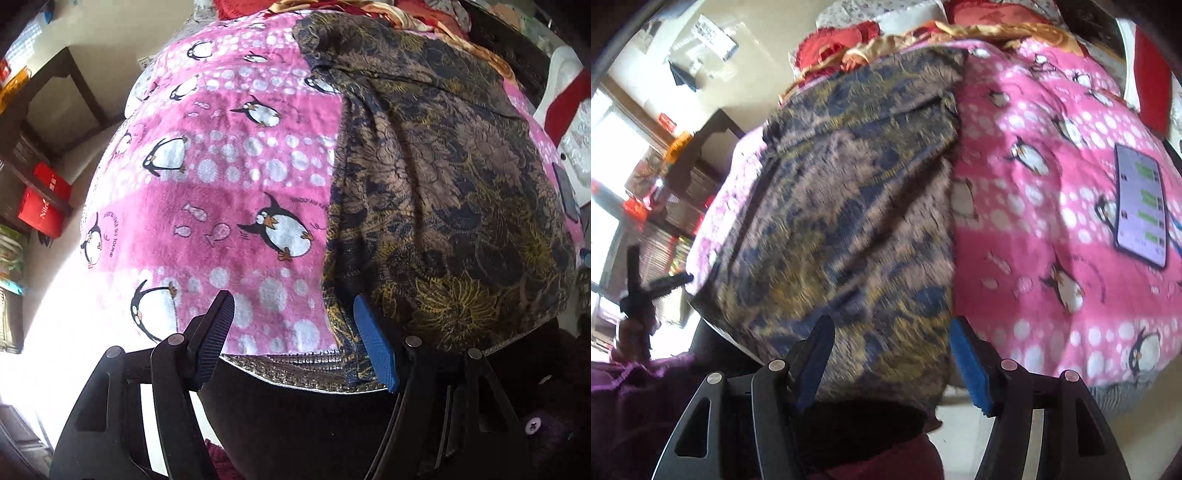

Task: Fold small clothes
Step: 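Smooth the folded shirt with the right gripper while the left gripper presses it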

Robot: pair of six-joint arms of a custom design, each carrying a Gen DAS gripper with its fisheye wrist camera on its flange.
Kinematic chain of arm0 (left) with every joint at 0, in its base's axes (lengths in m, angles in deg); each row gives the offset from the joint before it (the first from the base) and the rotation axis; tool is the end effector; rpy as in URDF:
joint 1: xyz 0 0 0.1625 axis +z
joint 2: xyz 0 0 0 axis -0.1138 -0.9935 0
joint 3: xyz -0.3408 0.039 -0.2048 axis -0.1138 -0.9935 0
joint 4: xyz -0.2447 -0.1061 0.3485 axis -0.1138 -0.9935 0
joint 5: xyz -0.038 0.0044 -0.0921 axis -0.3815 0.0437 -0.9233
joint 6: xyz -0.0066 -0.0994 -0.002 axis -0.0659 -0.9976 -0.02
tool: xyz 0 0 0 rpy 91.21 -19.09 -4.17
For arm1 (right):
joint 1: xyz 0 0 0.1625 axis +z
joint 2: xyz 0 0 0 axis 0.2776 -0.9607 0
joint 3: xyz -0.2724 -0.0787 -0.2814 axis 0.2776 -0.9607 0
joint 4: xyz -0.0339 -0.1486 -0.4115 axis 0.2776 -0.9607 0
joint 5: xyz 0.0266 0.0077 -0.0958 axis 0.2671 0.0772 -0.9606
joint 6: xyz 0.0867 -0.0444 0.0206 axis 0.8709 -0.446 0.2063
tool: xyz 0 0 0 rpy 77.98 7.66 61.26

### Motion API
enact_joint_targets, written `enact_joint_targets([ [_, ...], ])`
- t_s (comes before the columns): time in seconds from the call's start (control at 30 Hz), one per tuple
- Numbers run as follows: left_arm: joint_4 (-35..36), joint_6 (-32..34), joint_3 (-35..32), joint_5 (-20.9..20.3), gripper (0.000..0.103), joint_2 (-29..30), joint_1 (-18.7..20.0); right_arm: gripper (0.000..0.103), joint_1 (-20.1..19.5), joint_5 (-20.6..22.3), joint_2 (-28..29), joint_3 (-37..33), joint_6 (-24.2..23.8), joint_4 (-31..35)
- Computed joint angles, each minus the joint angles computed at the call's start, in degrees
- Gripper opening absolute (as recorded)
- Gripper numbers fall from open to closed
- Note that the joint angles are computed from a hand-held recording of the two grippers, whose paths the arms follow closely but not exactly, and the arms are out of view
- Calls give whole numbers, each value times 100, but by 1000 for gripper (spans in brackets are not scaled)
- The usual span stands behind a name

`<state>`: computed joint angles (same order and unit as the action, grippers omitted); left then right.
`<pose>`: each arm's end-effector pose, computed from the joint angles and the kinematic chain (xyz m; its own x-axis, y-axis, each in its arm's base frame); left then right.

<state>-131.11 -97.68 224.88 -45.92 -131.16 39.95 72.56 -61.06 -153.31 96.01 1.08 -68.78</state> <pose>-0.1493 -0.3366 0.1874 -0.6779 0.0573 -0.7329 0.2873 0.9383 -0.1924 0.0920 -0.3872 0.3266 -0.9047 -0.1598 0.3950 -0.2664 0.9356 -0.2317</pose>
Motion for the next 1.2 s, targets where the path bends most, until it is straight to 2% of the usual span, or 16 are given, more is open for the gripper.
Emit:
enact_joint_targets([
  [0.17, -282, 89, 81, -194, 68, 308, 164, 62, -184, -261, -283, 347, -67, -28],
  [0.3, -261, 65, 105, -192, 68, 283, 136, 62, -576, 224, -445, 557, -84, -94],
  [0.4, -326, -6, 137, -218, 68, 166, 173, 62, -662, 156, -359, 630, -106, -128],
  [0.47, -343, -79, 180, -240, 68, 14, 199, 62, -758, 280, -391, 677, -161, -197],
  [0.6, -208, -30, 74, -223, 68, 265, 221, 61, -860, 410, -475, 724, -251, -202],
  [0.7, -143, 49, 37, -176, 69, 455, 212, 39, -747, 482, -505, 731, -366, -167],
  [0.77, -175, 83, 62, -201, 69, 426, 225, 31, -644, 409, -493, 746, -414, -237],
  [0.8, -253, 144, 71, -229, 68, 427, 247, 22, -599, 384, -454, 754, -381, -285],
  [0.87, -379, 319, 105, -321, 61, 351, 296, 9, -581, 326, -457, 779, -333, -418],
  [0.9, -436, 400, 114, -371, 53, 341, 314, 5, -607, 334, -471, 779, -307, -424],
  [0.93, -529, 522, 124, -443, 41, 324, 344, 5, -653, 386, -511, 762, -279, -364],
  [1.0, -668, 697, 73, -586, 28, 388, 405, 5, -746, 597, -614, 723, -248, -237],
  [1.03, -711, 748, 48, -632, 15, 410, 419, 4, -763, 685, -652, 691, -240, -187],
  [1.07, -842, 855, 16, -760, 8, 418, 481, 4, -736, 756, -682, 653, -232, -143],
  [1.13, -1235, 1009, -38, -1029, 6, 377, 642, 4, -647, 885, -734, 573, -257, -103],
  [1.2, -1604, 1190, -115, -1129, 6, 331, 759, 3, -517, 1073, -757, 470, -264, -120],
])
